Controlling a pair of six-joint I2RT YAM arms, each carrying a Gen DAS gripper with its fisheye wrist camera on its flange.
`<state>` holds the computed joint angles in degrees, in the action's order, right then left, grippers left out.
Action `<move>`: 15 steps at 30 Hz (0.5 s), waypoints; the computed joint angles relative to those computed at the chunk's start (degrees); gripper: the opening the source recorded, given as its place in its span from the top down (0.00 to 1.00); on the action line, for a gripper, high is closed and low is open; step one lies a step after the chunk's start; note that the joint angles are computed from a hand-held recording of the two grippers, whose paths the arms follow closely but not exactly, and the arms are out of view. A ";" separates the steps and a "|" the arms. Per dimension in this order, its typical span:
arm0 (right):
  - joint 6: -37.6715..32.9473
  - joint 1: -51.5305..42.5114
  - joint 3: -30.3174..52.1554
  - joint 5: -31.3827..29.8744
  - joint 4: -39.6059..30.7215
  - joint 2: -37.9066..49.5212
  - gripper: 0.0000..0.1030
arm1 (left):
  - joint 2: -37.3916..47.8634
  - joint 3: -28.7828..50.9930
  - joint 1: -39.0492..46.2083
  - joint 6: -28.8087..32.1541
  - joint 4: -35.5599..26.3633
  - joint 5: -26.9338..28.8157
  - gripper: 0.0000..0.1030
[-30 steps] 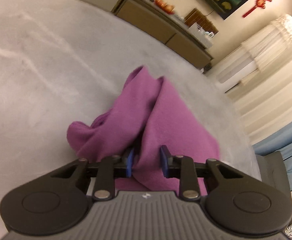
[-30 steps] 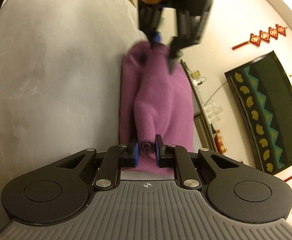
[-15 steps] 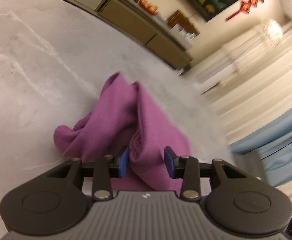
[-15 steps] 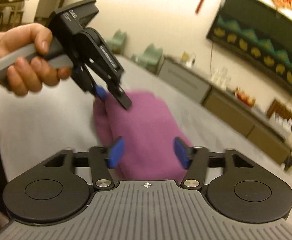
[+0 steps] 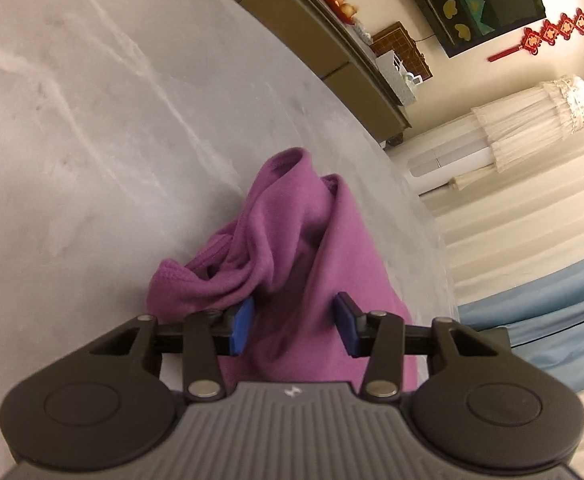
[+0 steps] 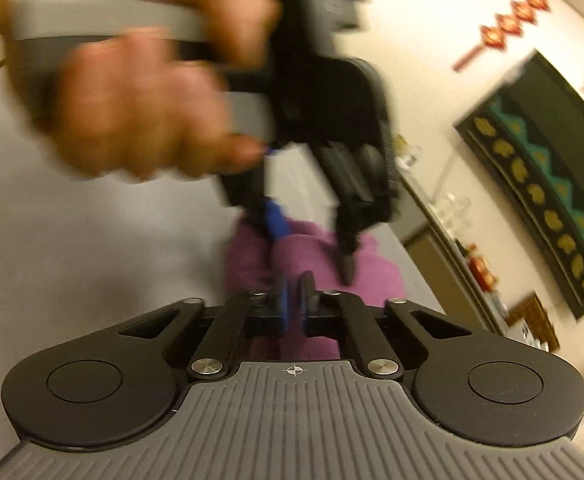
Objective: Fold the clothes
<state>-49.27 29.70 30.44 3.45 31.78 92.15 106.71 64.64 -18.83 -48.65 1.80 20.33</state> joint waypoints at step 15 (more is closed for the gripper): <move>16.01 -16.67 -2.67 -8.61 1.10 -4.29 0.65 | -4.17 -0.48 -8.04 8.24 -8.96 -11.53 0.71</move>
<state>-33.26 13.03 27.76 -5.16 32.89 87.85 102.54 64.17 -26.87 -40.41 -7.15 8.80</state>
